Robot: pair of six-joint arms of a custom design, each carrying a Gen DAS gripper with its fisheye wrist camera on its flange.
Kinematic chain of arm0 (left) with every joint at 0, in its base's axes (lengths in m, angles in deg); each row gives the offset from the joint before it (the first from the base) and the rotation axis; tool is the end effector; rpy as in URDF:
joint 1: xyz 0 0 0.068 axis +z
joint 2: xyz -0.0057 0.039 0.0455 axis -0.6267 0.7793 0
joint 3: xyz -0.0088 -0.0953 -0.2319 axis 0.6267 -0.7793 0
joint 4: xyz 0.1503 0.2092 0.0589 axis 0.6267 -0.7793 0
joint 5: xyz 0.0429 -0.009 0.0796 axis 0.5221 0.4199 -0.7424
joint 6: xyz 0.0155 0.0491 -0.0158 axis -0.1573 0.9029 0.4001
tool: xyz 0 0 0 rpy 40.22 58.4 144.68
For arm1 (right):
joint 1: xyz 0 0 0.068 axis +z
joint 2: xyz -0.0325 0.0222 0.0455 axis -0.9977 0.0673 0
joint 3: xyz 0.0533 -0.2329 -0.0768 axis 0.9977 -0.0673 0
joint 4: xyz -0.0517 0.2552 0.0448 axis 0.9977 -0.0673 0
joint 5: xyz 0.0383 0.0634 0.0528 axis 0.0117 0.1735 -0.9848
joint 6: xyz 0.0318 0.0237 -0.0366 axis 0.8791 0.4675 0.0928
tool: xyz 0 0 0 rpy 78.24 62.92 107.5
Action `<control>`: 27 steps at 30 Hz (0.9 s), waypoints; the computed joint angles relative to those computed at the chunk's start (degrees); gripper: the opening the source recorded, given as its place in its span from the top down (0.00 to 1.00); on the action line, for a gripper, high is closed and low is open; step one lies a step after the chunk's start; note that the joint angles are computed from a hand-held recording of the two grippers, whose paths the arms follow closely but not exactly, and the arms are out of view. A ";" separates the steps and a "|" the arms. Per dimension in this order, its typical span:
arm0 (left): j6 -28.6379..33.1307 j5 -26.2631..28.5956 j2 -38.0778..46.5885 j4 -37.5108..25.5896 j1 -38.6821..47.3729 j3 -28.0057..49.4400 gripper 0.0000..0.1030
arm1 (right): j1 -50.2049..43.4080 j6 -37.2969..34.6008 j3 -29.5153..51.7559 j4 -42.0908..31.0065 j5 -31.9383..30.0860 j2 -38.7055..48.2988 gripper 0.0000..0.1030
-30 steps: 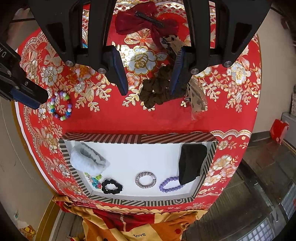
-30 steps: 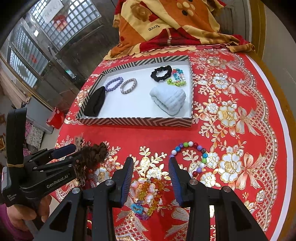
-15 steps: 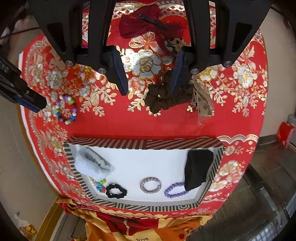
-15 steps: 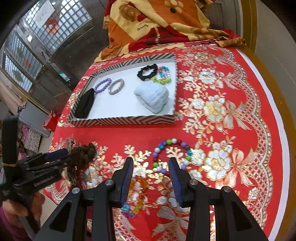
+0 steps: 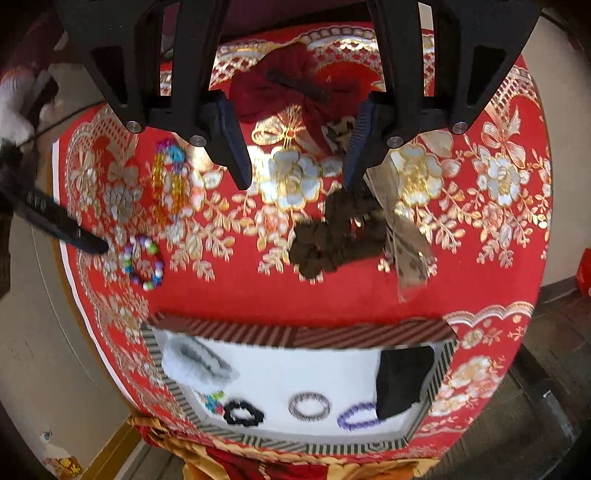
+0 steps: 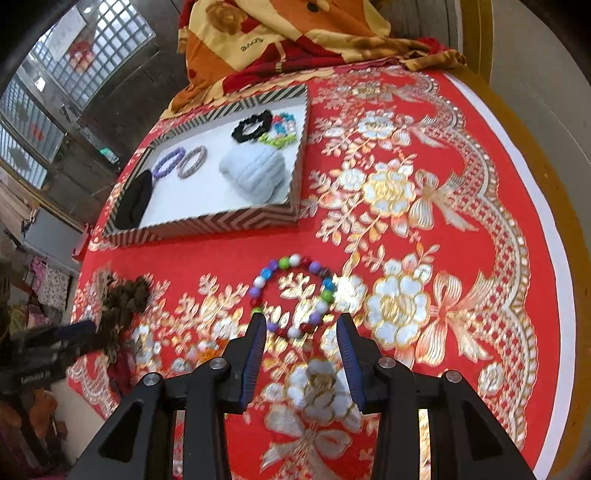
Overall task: Organize jewelry
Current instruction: 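Lower the right gripper onto the multicolour bead bracelet while the left gripper moves to the red bow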
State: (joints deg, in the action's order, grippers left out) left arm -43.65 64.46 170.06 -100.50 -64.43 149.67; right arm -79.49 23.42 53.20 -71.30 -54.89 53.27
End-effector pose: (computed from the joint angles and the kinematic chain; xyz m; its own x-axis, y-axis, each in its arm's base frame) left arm 0.2855 -0.1444 0.2153 -0.7484 0.6207 -0.2337 0.6574 0.7410 -0.1370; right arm 0.1247 0.0126 0.1992 -0.7137 0.5833 -0.3879 0.5090 0.8122 0.2850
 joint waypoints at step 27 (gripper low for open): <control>-1.87 1.94 -1.61 -5.50 9.50 -7.56 0.39 | -4.98 -13.91 0.16 15.33 0.33 19.80 0.64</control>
State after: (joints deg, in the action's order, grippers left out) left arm -45.52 66.40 168.45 -106.00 -54.94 142.11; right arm -84.46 9.51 53.37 -55.97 -54.57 73.06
